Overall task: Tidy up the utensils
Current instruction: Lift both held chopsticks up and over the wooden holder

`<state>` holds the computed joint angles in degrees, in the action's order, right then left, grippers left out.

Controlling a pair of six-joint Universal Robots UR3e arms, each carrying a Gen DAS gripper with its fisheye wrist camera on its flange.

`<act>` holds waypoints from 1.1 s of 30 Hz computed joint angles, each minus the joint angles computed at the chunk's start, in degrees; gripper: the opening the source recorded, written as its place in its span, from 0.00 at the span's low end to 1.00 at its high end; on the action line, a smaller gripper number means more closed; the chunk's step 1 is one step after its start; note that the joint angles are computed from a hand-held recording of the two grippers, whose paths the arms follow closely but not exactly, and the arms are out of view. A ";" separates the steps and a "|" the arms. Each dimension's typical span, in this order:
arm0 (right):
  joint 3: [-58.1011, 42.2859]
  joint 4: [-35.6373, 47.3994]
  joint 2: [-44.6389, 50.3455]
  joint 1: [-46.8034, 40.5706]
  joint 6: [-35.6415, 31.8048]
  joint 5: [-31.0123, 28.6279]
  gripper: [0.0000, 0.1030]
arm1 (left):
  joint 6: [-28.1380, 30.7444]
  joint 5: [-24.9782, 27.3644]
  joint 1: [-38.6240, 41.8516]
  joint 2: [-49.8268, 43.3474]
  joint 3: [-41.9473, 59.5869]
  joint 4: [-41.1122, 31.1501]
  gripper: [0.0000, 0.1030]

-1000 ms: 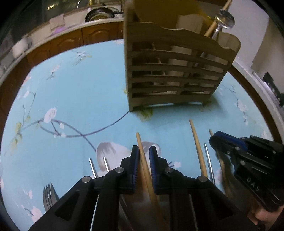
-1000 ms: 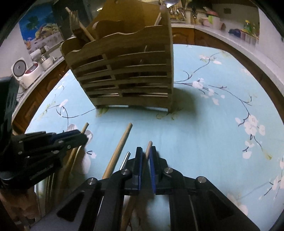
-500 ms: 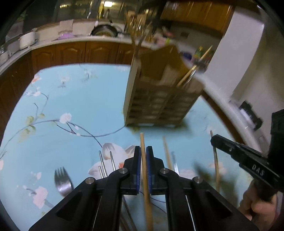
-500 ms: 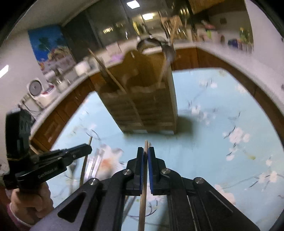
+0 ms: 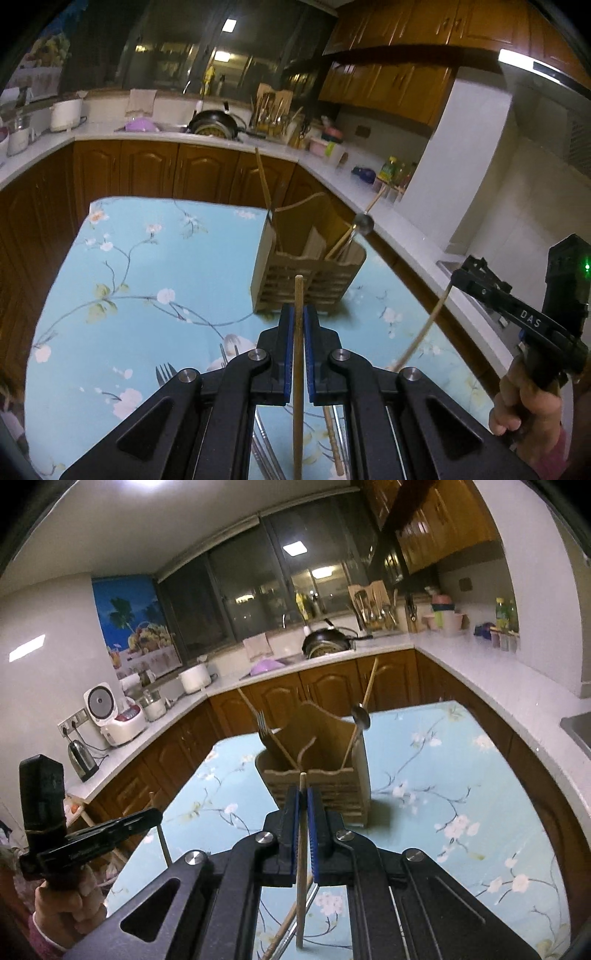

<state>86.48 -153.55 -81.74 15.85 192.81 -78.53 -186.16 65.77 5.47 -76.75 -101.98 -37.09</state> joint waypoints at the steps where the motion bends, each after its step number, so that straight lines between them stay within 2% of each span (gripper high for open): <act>1: -0.20 -0.12 0.05 0.02 0.03 -0.08 0.04 | -0.02 -0.62 0.55 1.01 -0.70 0.32 0.03; 5: -0.60 -0.83 0.00 0.05 0.01 -0.73 0.04 | -1.33 -3.02 2.18 2.63 -2.28 2.28 0.03; 13: -1.55 -1.38 -0.05 -1.05 0.16 -0.40 0.04 | -2.42 0.08 0.35 -0.15 -0.84 6.29 0.03; 22: -5.35 -1.89 1.57 -2.14 0.34 -0.89 0.04 | -2.95 0.96 0.10 -2.98 2.09 8.99 0.03; 28: -15.76 -0.65 6.47 -3.14 0.27 -1.54 0.04 | -3.60 1.95 -0.21 -7.96 9.67 10.64 0.03; 33: -31.52 2.98 14.37 -3.43 0.67 -2.70 0.04 | -4.04 3.18 -1.04 -15.31 18.82 12.91 0.03</act>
